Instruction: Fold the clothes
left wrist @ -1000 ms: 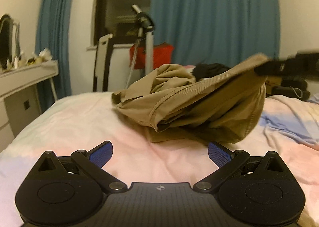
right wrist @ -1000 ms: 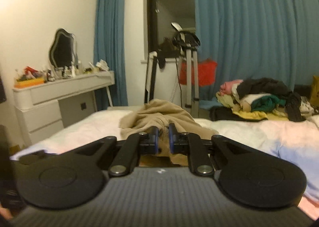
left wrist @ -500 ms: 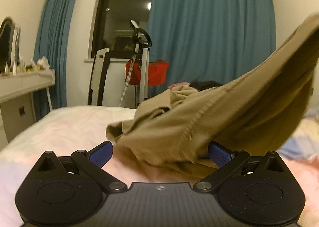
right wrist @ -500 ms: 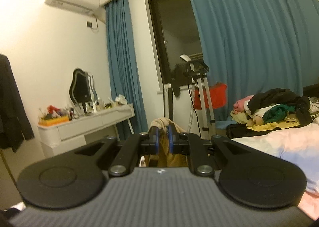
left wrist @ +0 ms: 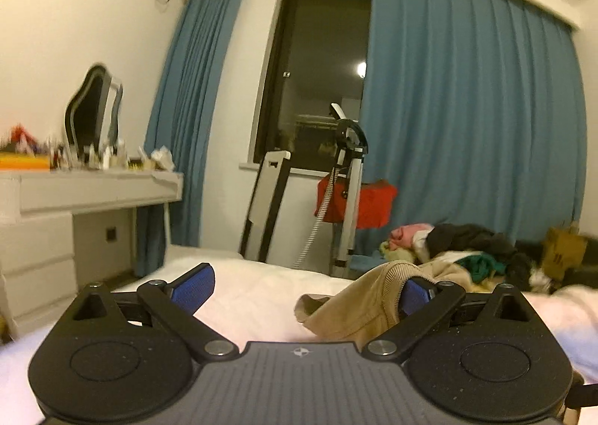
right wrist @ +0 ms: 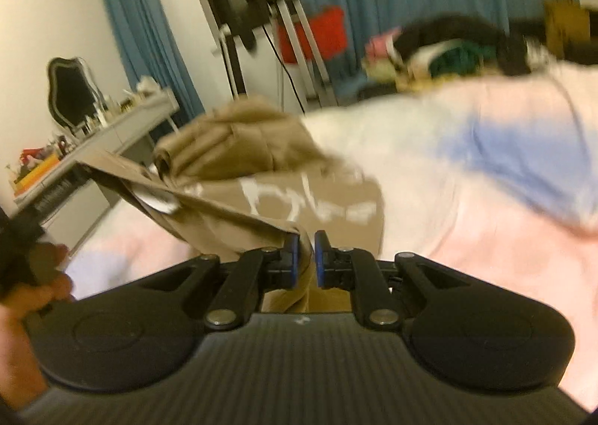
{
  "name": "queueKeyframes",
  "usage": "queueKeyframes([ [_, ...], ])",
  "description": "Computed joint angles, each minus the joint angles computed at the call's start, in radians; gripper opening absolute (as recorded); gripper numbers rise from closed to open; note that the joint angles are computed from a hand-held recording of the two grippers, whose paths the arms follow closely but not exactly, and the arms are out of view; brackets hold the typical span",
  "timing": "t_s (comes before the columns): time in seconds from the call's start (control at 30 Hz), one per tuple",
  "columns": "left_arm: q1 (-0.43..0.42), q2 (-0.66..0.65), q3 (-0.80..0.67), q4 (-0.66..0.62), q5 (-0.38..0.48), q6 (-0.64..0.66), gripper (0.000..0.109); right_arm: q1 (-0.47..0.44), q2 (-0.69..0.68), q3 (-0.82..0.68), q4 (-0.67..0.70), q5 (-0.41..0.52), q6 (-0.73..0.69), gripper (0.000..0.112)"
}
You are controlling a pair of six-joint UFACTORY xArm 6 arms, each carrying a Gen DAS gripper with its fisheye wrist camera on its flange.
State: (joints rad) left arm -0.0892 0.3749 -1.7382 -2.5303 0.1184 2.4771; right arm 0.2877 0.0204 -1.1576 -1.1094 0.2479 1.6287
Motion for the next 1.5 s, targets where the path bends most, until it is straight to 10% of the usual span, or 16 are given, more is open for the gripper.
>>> queueKeyframes([
  [0.4,0.029,-0.128,0.132,-0.145,-0.01,0.122,0.097,0.106,-0.083,0.002,-0.436,0.259,0.303,0.01],
  [0.63,0.019,-0.271,0.321,0.029,0.05,-0.044,0.097,0.174,-0.182,0.077,-0.698,0.456,0.511,0.007],
  [0.8,-0.002,-0.377,0.465,-0.074,0.141,0.153,0.098,0.234,-0.253,0.14,-0.821,0.643,0.552,0.007],
  [1.03,-0.053,-0.296,0.416,-0.171,0.087,0.368,0.099,0.088,-0.267,0.149,-0.578,0.409,0.461,0.009],
  [1.27,-0.064,-0.207,0.336,-0.067,0.013,0.262,0.099,-0.036,-0.191,0.14,-0.076,0.161,0.126,0.016],
  [1.4,-0.059,-0.209,0.334,-0.022,0.017,0.205,0.099,-0.009,-0.167,0.144,0.009,0.119,0.057,0.077],
  [1.5,-0.058,-0.212,0.336,0.034,0.025,0.136,0.099,0.034,-0.14,0.123,0.037,0.176,-0.021,0.078],
])
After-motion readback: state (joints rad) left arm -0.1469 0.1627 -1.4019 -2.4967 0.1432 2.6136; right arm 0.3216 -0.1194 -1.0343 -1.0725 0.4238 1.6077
